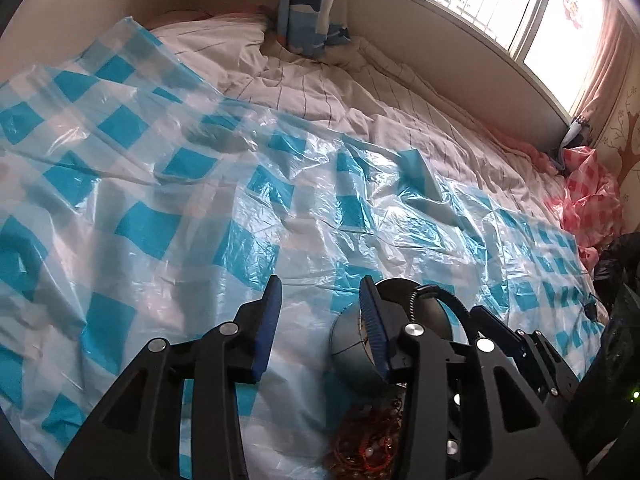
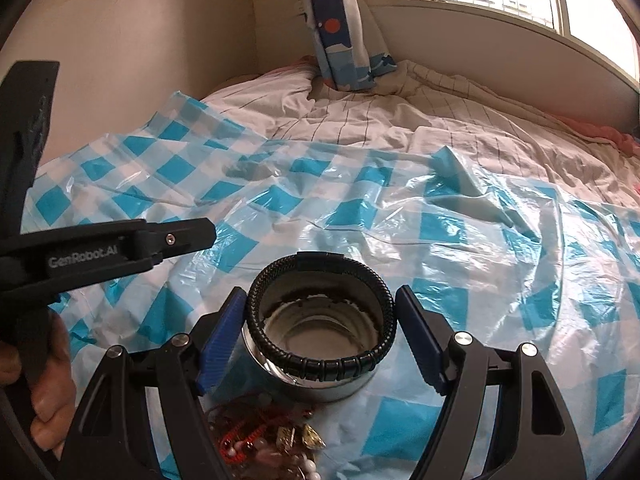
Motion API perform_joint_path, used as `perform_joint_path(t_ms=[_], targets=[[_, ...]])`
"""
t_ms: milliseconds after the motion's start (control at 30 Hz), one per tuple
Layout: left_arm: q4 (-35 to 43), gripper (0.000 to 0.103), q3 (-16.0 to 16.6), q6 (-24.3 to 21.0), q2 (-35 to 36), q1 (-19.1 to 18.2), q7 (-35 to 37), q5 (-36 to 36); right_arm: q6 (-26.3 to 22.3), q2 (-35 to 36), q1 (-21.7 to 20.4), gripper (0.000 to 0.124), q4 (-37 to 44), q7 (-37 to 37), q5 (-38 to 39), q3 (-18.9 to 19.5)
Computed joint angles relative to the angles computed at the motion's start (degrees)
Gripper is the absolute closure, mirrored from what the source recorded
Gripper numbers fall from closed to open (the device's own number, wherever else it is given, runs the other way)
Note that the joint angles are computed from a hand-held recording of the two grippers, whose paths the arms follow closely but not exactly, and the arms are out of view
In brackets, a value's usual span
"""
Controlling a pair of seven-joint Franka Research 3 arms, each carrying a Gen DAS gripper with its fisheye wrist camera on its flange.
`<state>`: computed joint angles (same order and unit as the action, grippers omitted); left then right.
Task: Organize jewelry
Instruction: 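Lower the silver hoop and black bracelet into the tin and open both tools, then grasp the red string bracelet from the pile with the left tool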
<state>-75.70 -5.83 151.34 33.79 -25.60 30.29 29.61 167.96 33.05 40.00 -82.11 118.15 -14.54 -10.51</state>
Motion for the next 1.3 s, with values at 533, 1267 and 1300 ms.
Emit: perform_joint_path(t_ms=[533, 1267, 1300], targets=[[-3.7, 0.06, -1.0, -2.9, -2.8, 0.4, 2.8, 0.7, -2.1, -5.8, 2.8, 0.04, -7.3, 6.7, -5.3, -4.2], [-13.0, 0.057, -8.3, -4.1, -7.5, 3.3, 25.1, -9.9, -7.2, -19.3, -3.9, 0.039, -25.0, 20.8, -22.7, 6.3], [-12.7, 0.056, -8.5, -4.1, -7.1, 3.1, 26.6, -10.0, -7.7, -19.3, -4.5, 0.039, -24.9, 21.3, -23.0, 6.7]])
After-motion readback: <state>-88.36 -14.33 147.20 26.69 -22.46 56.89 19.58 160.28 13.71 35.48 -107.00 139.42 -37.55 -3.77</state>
